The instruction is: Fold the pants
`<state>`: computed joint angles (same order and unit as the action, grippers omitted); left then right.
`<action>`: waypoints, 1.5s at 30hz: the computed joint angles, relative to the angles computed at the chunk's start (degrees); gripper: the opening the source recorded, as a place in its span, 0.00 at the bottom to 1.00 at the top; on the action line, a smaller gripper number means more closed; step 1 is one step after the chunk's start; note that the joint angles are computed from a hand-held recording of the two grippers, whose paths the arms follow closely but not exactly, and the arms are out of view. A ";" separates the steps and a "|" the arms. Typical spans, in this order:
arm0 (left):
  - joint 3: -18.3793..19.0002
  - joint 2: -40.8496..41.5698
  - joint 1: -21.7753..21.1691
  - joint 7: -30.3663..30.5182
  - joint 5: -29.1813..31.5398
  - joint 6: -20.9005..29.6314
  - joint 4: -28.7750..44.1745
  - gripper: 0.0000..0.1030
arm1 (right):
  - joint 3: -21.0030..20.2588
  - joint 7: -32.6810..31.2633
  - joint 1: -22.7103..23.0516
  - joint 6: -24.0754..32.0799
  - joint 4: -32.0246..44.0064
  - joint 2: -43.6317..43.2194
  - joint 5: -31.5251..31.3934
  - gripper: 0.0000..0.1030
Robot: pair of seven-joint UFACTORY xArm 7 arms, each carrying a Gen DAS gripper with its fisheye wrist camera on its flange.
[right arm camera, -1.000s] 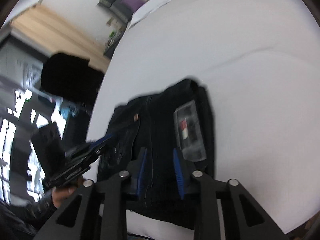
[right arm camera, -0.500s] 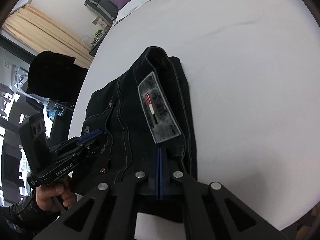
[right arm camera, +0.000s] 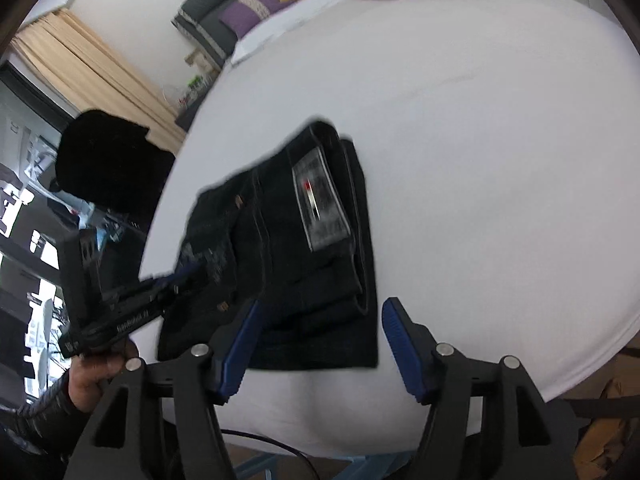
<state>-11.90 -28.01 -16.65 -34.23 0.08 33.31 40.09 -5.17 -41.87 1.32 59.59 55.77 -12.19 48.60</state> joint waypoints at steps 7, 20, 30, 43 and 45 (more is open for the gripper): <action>2.62 -10.26 2.21 -2.25 -2.07 -0.64 -6.38 0.84 | 1.33 0.20 -0.32 0.63 8.23 7.76 -0.83 0.65; 14.48 0.14 -7.24 15.31 -26.47 -6.50 -5.85 0.82 | 7.14 3.85 -5.06 9.72 18.71 22.72 1.93 0.57; 12.01 2.89 -3.94 19.09 -31.15 -5.28 -3.51 0.44 | 8.46 5.21 -3.35 4.74 15.41 19.82 -1.22 0.36; 12.74 -3.78 0.48 20.47 -25.26 -1.56 -1.37 0.21 | 8.29 4.78 5.02 -1.45 14.02 10.38 -2.99 0.19; 14.07 -4.26 2.82 21.73 -22.70 -0.19 0.30 0.21 | 9.11 5.36 6.21 -0.96 17.88 12.77 -1.68 0.19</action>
<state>2.18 -32.27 -13.84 -12.50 -22.62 33.12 40.39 3.94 -36.51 7.53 58.63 73.64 0.58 46.91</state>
